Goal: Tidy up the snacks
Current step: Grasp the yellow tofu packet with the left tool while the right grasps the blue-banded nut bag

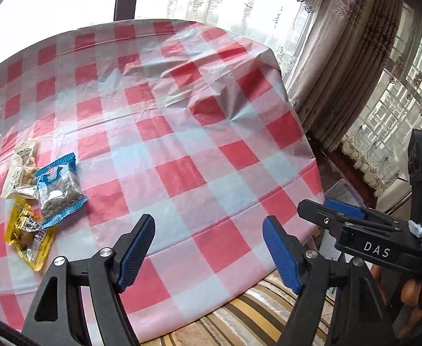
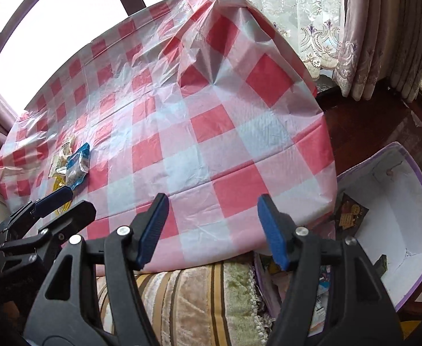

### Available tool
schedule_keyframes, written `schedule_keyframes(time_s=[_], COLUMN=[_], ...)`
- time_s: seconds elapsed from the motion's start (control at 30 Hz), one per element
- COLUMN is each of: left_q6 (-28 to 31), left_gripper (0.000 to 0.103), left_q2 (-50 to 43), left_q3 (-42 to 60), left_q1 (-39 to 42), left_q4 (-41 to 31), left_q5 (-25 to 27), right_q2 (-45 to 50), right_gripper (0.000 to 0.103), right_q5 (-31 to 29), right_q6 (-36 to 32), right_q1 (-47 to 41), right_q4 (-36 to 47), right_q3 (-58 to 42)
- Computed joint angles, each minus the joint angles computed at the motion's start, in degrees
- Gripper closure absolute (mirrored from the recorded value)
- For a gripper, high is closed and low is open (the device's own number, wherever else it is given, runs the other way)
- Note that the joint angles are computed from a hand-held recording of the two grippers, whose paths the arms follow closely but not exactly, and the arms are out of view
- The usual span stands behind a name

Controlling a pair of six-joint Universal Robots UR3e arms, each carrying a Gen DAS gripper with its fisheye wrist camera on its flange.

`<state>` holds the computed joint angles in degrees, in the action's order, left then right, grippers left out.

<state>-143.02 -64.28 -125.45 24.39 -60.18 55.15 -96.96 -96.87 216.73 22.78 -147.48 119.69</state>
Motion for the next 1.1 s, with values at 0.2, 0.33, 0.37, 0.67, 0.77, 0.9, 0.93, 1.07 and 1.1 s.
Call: schedule_keyframes(time_s=[0.2,0.33,0.37,0.67,0.77,0.9,0.93,1.07,1.1], left_q6=[-8.3,-15.26,-16.47,-26.12,-25.91,-22.09,-21.01,-15.85,-14.5], left_gripper=[0.025,0.025,0.025,0.025,0.025,0.026,0.027,0.038,0.04], left_q2=[-5.42,-12.19,-14.11,-27.34,-30.24,-34.16,-34.21,-33.5,-32.76], left_q3=[-0.95,-0.38,0.26,6.87,7.47,6.11,5.94,5.93,5.26], left_q1=[15.49,22.37,23.15,17.73,12.29,6.97,7.27,9.66,10.35], left_q4=[5.4,10.24,10.97,19.73,26.08,36.61,36.92,35.38,35.34], left_q5=[2.44,5.05,5.44,12.53,19.26,26.67,25.92,22.98,22.8], right_q2=[15.23,23.3,25.1,35.97,37.16,38.23,38.57,40.58,41.41], right_gripper=[0.036,0.035,0.033,0.027,0.027,0.026,0.026,0.023,0.021], right_q5=[-1.86,-2.1,-2.48,-4.18,-4.14,-3.51,-3.39,-3.59,-3.81], right_q6=[1.02,0.43,0.29,-2.46,-2.69,-2.79,-2.74,-3.15,-3.32], right_q1=[6.08,8.89,9.55,13.41,13.64,13.45,13.42,13.94,14.24], right_q4=[-0.91,0.48,0.98,4.52,4.94,5.27,5.4,6.13,6.3], right_q3=[-13.42,-22.57,-24.9,-39.93,-41.65,-42.98,-43.44,-46.66,-47.95])
